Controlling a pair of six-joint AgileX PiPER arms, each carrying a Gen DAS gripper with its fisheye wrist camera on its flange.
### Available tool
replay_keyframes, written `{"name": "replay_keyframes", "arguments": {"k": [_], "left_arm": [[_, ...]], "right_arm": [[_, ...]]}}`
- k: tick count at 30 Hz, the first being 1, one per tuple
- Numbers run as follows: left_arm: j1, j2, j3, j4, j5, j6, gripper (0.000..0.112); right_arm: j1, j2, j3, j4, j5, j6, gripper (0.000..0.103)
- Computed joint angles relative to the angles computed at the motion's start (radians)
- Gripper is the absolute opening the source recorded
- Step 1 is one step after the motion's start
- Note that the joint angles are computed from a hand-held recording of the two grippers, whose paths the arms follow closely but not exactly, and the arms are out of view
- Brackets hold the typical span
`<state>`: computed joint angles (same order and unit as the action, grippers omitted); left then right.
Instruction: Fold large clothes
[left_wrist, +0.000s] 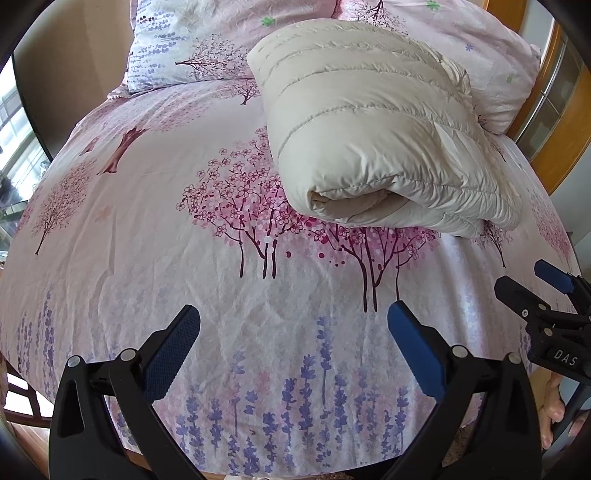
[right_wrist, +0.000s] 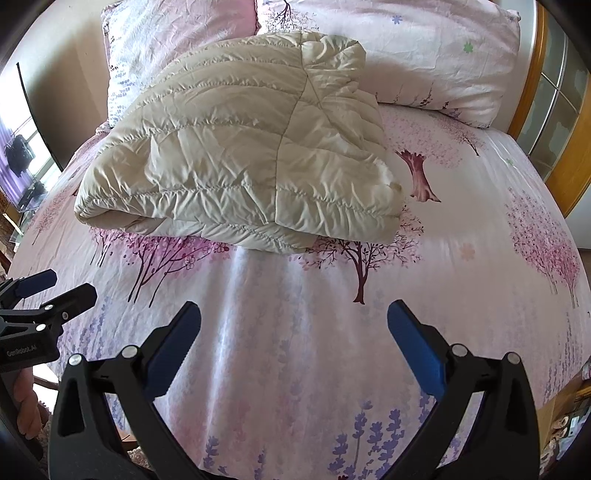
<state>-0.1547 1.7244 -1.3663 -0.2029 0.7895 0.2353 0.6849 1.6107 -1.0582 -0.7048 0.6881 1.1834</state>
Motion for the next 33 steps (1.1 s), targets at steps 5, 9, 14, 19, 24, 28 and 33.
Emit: {"name": "replay_keyframes", "arguments": {"k": [5, 9, 14, 19, 24, 28, 33], "left_arm": [[-0.001, 0.007, -0.004, 0.004, 0.003, -0.007, 0.102], [0.002, 0.011, -0.009, 0.002, 0.006, -0.005, 0.102], [0.004, 0.012, -0.010, -0.002, 0.007, -0.001, 0.102], [0.005, 0.013, -0.010, -0.004, 0.007, -0.001, 0.102], [0.002, 0.013, -0.009, -0.001, 0.007, -0.006, 0.102], [0.000, 0.010, -0.004, -0.001, 0.004, -0.002, 0.102], [0.000, 0.008, -0.001, 0.000, 0.003, -0.003, 0.102]], "right_arm": [[-0.003, 0.002, 0.001, 0.001, -0.005, -0.001, 0.101], [-0.006, 0.003, 0.003, 0.003, -0.010, -0.004, 0.101], [-0.006, 0.002, 0.006, 0.003, -0.013, -0.001, 0.101], [-0.007, 0.003, 0.005, 0.005, -0.013, -0.005, 0.101], [-0.009, 0.002, 0.005, 0.007, -0.015, -0.008, 0.101], [-0.005, 0.005, 0.006, 0.004, -0.015, 0.005, 0.101], [-0.003, 0.005, 0.010, -0.001, -0.018, 0.013, 0.101]]}}
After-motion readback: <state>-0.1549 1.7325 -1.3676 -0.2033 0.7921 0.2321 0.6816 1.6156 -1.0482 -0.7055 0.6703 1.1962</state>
